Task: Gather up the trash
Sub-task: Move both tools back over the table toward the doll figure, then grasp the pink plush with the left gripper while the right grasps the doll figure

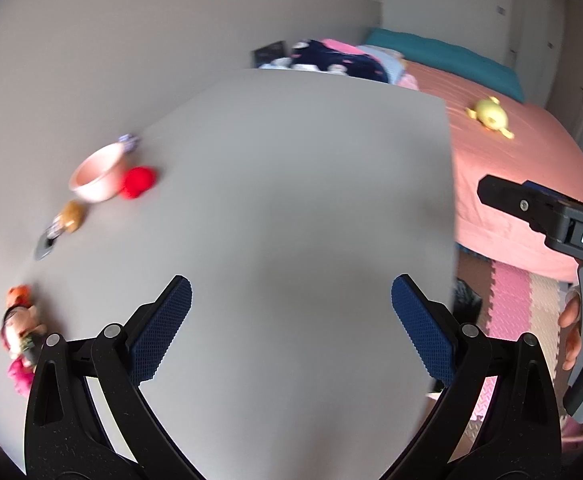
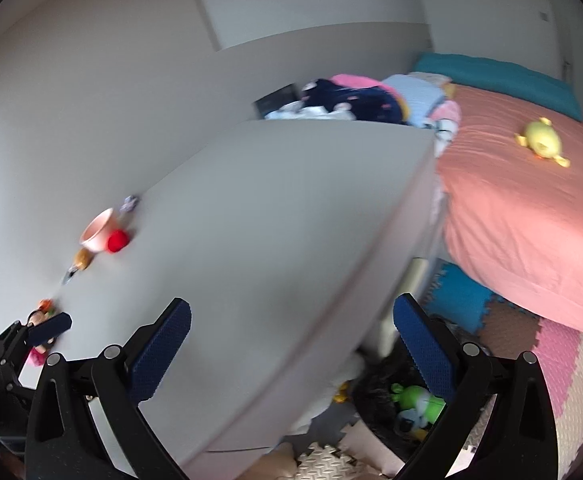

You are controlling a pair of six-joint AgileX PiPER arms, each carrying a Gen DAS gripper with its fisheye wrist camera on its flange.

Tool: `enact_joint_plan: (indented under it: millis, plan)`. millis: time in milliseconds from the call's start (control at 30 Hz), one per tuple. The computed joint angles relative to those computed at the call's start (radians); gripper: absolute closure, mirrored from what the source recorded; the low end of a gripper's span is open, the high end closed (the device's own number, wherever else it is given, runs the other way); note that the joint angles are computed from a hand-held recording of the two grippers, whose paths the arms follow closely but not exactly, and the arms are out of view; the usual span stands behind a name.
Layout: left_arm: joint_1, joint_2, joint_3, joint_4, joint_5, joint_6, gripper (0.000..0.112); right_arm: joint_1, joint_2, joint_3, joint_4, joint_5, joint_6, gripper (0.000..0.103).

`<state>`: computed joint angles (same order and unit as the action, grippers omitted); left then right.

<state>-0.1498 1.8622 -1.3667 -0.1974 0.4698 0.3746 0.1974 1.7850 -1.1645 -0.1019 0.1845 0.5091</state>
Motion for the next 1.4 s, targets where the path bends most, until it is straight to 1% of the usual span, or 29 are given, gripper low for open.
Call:
enact_joint_plan:
  millis: [267,367,500,600,700,733,800,933,1000,1067,1100,1133,1167,1200,1233,1267,1300,1367,1400]
  plan:
    - [0.19,-0.043,0.048,-0.063,0.005,0.089,0.015,0.127,0.114,-0.204,0.121,0.105,-0.124,0.002]
    - [0.255,-0.047,0.057,-0.085,0.004,0.124,0.015,0.17,0.155,-0.276,0.131,0.142,-0.132,0.002]
    - [0.325,-0.038,0.05,-0.075,-0.001,0.145,0.015,0.224,0.215,-0.381,0.133,0.198,-0.139,0.002]
    - [0.379,-0.038,0.057,-0.081,-0.014,0.179,0.015,0.262,0.258,-0.462,0.152,0.244,-0.159,0.002]
    - [0.43,-0.034,0.071,-0.099,-0.051,0.232,0.015,0.298,0.3,-0.541,0.145,0.284,-0.157,0.002]
    - [0.451,-0.029,0.079,-0.105,-0.074,0.256,0.015,0.31,0.312,-0.563,0.138,0.294,-0.152,0.002]
    - [0.481,-0.007,0.076,-0.132,-0.088,0.303,0.015,0.325,0.333,-0.599,0.144,0.307,-0.16,0.002]
    - [0.531,0.059,0.038,-0.253,-0.063,0.462,0.015,0.353,0.394,-0.704,0.14,0.361,-0.158,0.002]
    - [0.536,0.091,0.017,-0.254,-0.059,0.489,0.015,0.368,0.425,-0.757,0.128,0.395,-0.151,0.002]
    - [0.536,0.106,0.015,-0.24,-0.08,0.498,0.015,0.38,0.457,-0.809,0.122,0.425,-0.153,0.002]
    - [0.536,0.116,0.005,-0.237,-0.078,0.502,0.015,0.387,0.473,-0.835,0.116,0.44,-0.15,0.002]
    - [0.542,0.128,-0.005,-0.255,-0.073,0.525,0.016,0.393,0.495,-0.874,0.12,0.462,-0.156,0.002]
    - [0.549,0.142,-0.026,-0.261,-0.048,0.531,0.019,0.398,0.517,-0.911,0.123,0.484,-0.16,0.002]
    - [0.56,0.157,-0.054,-0.281,-0.01,0.548,0.03,0.403,0.535,-0.942,0.122,0.5,-0.159,0.002]
    - [0.568,0.168,-0.073,-0.297,0.01,0.559,0.036,0.408,0.56,-0.984,0.125,0.523,-0.163,0.002]
    - [0.578,0.177,-0.09,-0.322,0.036,0.582,0.04,0.414,0.582,-1.022,0.127,0.544,-0.168,0.002]
    - [0.587,0.184,-0.103,-0.344,0.06,0.602,0.047,0.418,0.596,-1.044,0.127,0.554,-0.169,0.002]
    - [0.596,0.188,-0.109,-0.36,0.068,0.61,0.047,0.431,0.64,-1.119,0.127,0.589,-0.171,0.002]
    - [0.603,0.19,-0.113,-0.374,0.077,0.621,0.047,0.436,0.65,-1.133,0.127,0.593,-0.172,0.002]
